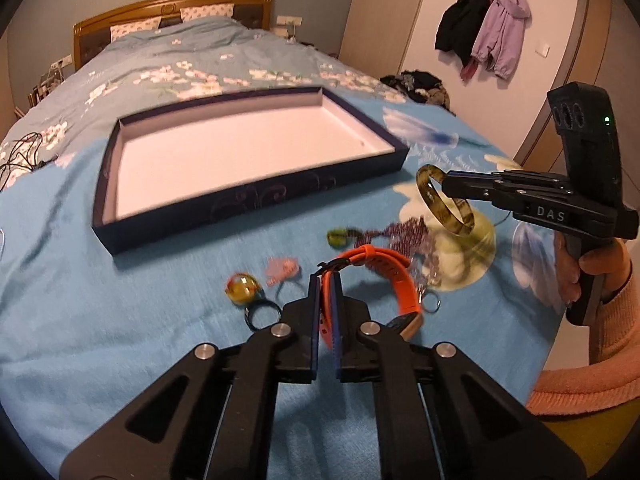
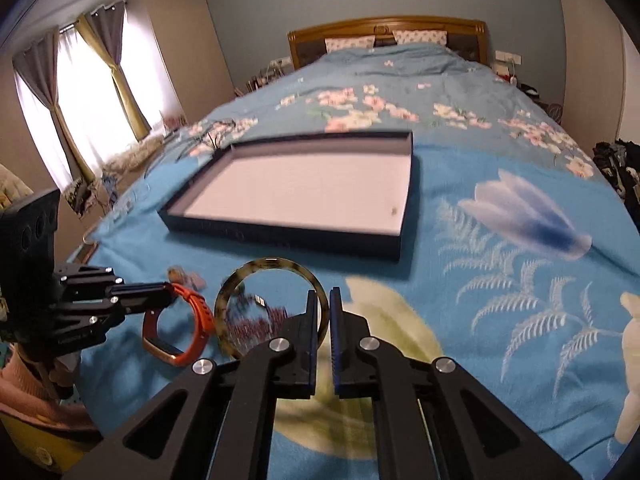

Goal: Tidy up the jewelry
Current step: 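Carry the orange watch band and gold bangle into the box tray with both tools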

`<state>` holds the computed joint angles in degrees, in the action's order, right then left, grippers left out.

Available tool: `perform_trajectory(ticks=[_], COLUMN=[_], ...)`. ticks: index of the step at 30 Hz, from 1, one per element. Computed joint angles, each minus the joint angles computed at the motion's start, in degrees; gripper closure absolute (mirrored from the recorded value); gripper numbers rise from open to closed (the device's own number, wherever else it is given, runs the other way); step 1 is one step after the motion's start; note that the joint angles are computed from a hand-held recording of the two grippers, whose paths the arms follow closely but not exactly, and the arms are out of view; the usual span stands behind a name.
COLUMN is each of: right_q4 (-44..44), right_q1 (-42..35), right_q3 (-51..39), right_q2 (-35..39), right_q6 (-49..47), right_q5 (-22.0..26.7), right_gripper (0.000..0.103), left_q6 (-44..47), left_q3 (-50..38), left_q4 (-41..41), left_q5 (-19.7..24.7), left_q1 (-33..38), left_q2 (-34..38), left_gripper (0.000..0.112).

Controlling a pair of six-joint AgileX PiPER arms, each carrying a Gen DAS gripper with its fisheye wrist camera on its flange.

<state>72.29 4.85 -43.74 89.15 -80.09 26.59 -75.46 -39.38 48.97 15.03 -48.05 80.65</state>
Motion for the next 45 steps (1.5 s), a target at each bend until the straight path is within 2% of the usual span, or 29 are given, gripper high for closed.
perform_trajectory(ticks=[6, 9, 11, 13, 15, 17, 21, 26, 33, 41, 45], right_q4=[-0.70, -3.16, -6.07, -10.04, -13.97, -21.13, -34.45, -49.49, -56.06, -64.79, -65.93], right_q1=[2.24, 3.30, 4.04, 5.50, 6.14, 7.84, 9.55, 10.84, 11.62, 13.14, 13.32], right_q3=[-6.26, -11.28, -15.93, -19.75, -24.03, -28.20, -36.57, -48.62, -59.81, -69.87, -73.27], right_q2=[2.56, 5.40, 8.22, 10.65, 13.59, 16.60, 22.80, 31.41, 38.07, 43.07, 45.12], right_q6=[2.21, 5.54, 9.50, 13.92, 18.65, 26.19, 39.92, 55.82, 63.67, 71.56, 73.25], right_q5=[-1.34, -2.21, -2.17, -3.96, -3.44, -5.78, -6.01, -1.78, 5.17, 12.24, 14.98], right_gripper=[0.099, 0.099, 0.099, 0.099, 0.099, 0.099, 0.099, 0.099, 0.099, 0.099, 0.098], left_q6=[7.97, 12.22, 17.71, 24.00, 29.59, 33.85, 43.94, 54.31, 61.82, 61.93, 61.91], left_q3=[-1.54, -4.29, -6.26, -9.31, -11.83, -15.37, -21.77, -31.02, -42.48, -52.05, -56.93], left_q4=[-4.34, -5.55, -9.72, -14.30, -18.72, -21.50, -29.91, -38.65, -43.70, -41.75, -41.13], left_q5=[1.10, 2.76, 2.64, 2.51, 2.27, 2.89, 3.38, 5.66, 10.39, 15.95, 19.32], left_q1=[3.11, 5.95, 8.57, 12.13, 14.79, 17.23, 21.37, 25.70, 29.02, 29.65, 29.93], left_q2=[-3.89, -4.36, -4.02, -2.33, -0.40, 2.47, 8.23, 16.70, 27.07, 35.02, 38.28], left_gripper=[0.107, 0.107, 0.107, 0.107, 0.107, 0.107, 0.107, 0.107, 0.106, 0.106, 0.106])
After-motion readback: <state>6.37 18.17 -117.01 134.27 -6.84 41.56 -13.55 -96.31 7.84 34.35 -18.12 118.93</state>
